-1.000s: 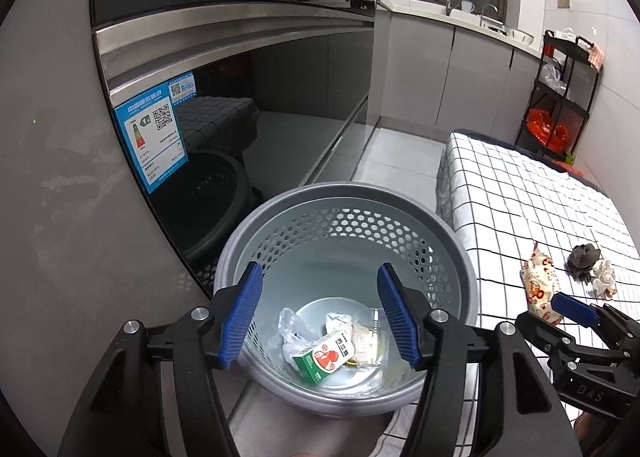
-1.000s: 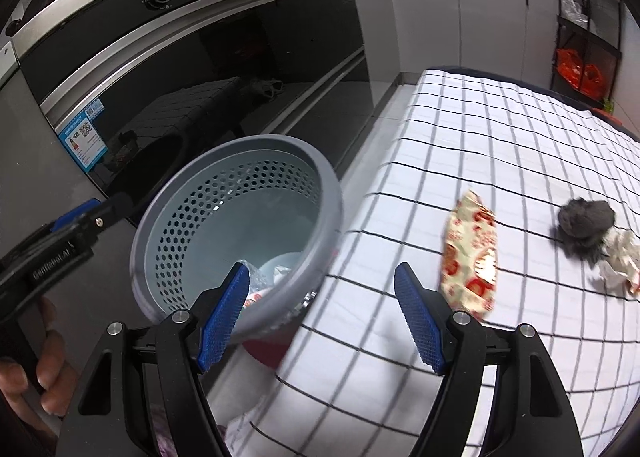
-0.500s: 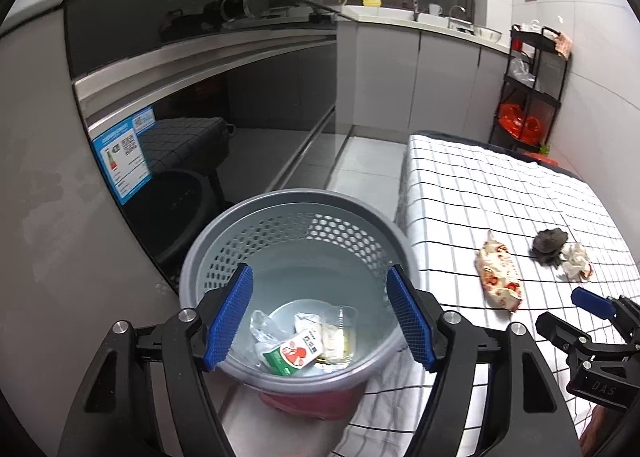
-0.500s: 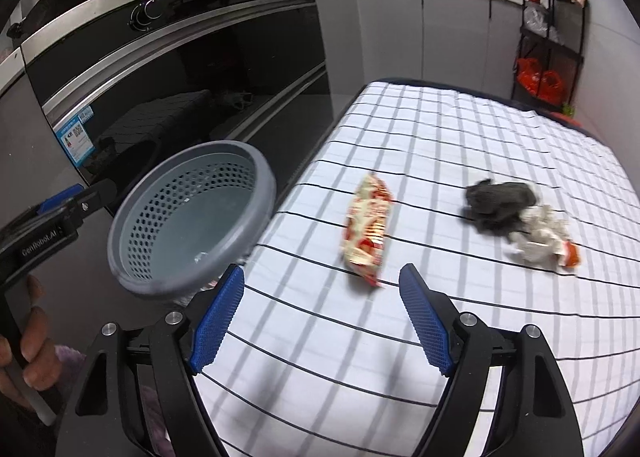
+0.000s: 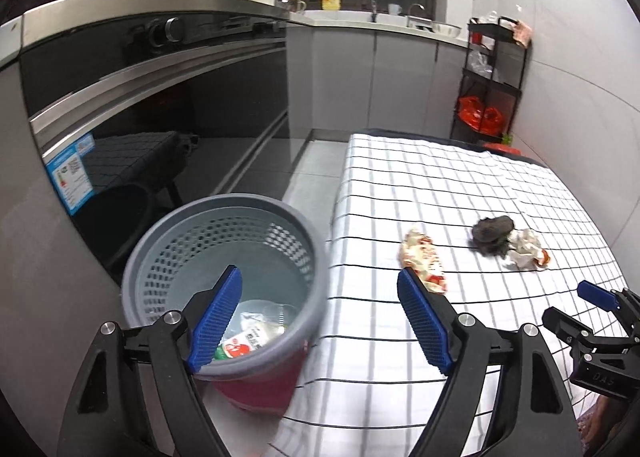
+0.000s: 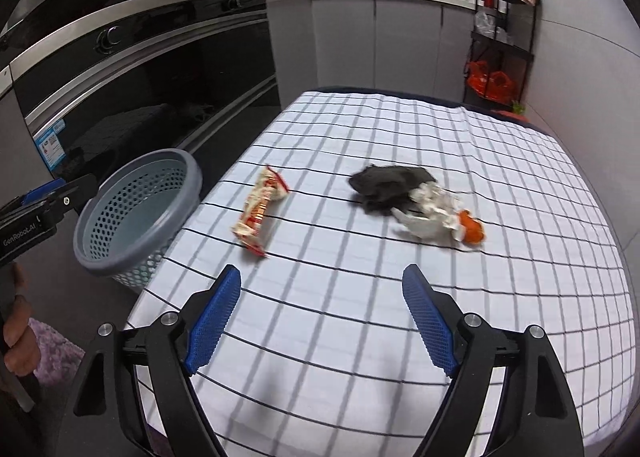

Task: Collect trash
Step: 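Move both open tools back from the wastebasket toward the snack bag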

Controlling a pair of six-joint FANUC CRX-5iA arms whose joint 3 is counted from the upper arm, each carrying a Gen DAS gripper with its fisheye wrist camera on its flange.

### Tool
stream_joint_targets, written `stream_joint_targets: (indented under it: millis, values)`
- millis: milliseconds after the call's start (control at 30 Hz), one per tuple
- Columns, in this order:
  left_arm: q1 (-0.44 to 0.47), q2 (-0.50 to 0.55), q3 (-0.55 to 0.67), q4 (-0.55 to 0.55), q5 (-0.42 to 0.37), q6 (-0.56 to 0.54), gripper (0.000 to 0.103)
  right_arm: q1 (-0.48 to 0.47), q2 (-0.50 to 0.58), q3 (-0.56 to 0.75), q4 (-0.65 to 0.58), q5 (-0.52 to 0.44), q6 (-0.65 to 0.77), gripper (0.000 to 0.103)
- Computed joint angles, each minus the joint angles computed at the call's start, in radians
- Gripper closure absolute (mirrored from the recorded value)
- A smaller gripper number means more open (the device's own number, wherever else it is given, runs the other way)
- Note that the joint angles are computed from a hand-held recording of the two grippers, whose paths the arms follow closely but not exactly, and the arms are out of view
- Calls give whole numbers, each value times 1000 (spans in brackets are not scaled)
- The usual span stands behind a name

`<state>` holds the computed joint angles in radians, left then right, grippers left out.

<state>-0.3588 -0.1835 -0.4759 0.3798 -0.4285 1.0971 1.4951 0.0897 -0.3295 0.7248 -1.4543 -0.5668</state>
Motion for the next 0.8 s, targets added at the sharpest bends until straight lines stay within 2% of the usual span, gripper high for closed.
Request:
stream_joint_targets:
  millis: [200,467,800]
  values:
    - [-60,44,32,-50,-9,53,24,56,-52,-57,-53,-69,-84,21]
    - [-115,129,108,-129,-28,147,22,90,-132,-147,-88,-87,-187,19]
    - [-171,263,241,-224,-51,256,22,13,-241,-258,-122,-47,-156,19]
